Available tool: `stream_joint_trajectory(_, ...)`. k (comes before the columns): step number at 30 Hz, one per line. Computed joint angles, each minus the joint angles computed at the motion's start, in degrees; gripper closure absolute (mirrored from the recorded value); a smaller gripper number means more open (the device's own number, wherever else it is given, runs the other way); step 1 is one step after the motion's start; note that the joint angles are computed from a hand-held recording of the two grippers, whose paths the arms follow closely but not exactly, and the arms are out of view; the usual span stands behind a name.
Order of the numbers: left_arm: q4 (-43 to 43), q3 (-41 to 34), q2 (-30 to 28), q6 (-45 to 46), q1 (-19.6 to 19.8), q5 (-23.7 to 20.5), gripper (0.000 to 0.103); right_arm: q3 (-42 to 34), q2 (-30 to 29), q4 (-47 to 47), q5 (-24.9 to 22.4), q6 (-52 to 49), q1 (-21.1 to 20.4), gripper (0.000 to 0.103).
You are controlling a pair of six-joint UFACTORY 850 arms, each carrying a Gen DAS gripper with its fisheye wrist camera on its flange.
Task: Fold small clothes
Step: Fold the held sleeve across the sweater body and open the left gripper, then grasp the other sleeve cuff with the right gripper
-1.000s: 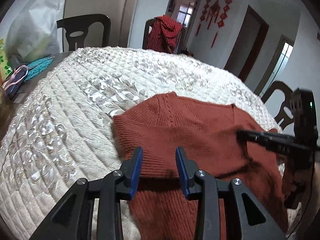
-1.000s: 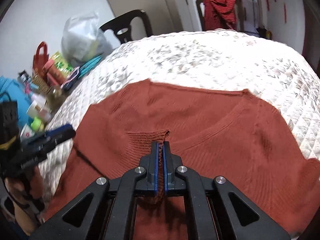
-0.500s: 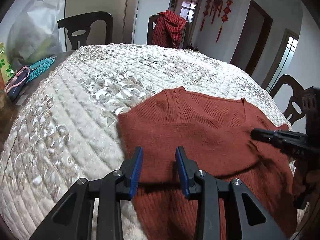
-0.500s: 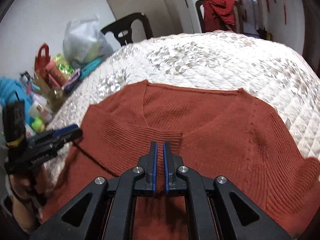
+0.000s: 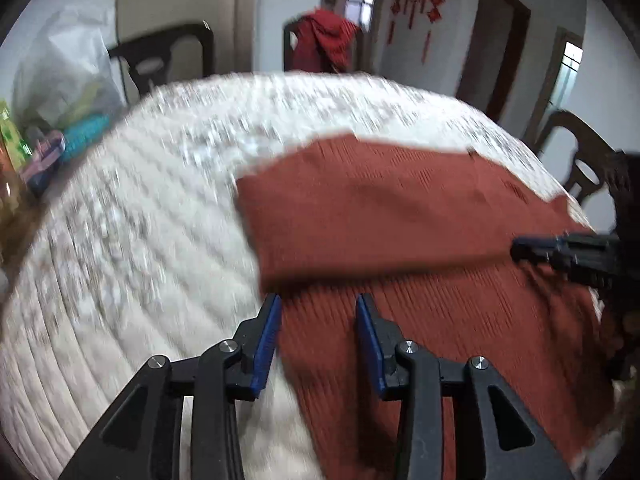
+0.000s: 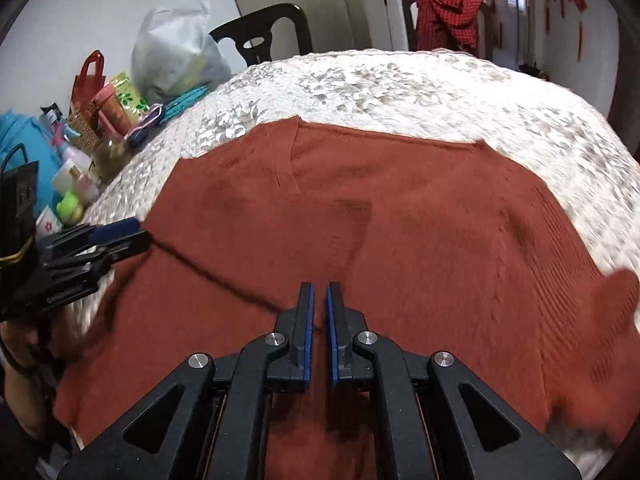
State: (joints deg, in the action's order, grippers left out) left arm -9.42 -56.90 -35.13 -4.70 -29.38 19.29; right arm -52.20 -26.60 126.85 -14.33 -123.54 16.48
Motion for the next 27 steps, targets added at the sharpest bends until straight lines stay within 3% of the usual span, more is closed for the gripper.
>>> stream_joint_trajectory(2, 1.7, 3.0, 1.3, -0.9, -0.1, 1.6, 0.061, 2.1, 1.4, -2.3, -1.4, 2.8, -1.0, 0.095)
stream_joint_trajectory(4, -1.2, 5.8, 3.3, 1.2, -0.5, 3.3, 0.061, 5.3, 3.8, 1.9, -2.0, -1.2, -1.5, 0.094)
stream_joint_trajectory(6, -0.7, 8.2, 5.1, -0.6, -0.6, 5.5, 0.061, 9.1, 6.6, 6.5, -3.5, -6.2, -2.2, 0.088)
stream_joint_trajectory(10, -5.4, 11.1, 7.5, 1.8, -2.3, 9.5, 0.061, 14.5, 10.8, 15.0, -5.4, -13.4, -3.2, 0.067)
stream_joint_trajectory(14, -6.7, 11.1, 8.0, 1.9, -4.6, 10.7, 0.061, 19.3, 14.6, 26.1, -6.8, -22.4, -4.0, 0.067)
stream_joint_trajectory(18, -2.2, 10.0, 6.6, -1.1, -6.7, 11.3, 0.059, 22.2, 16.4, 32.3, -8.2, -26.9, -4.7, 0.067)
stream_joint_trajectory(22, -4.3, 7.5, 3.2, 1.2, -7.2, 7.5, 0.059, 23.3, 15.9, 31.9, -8.6, -26.3, -5.9, 0.067)
stream_joint_trajectory(27, -7.6, 10.4, 4.9, 4.0, -7.4, 9.7, 0.059, 24.9, 16.5, 30.3, -11.0, -25.8, -7.3, 0.067)
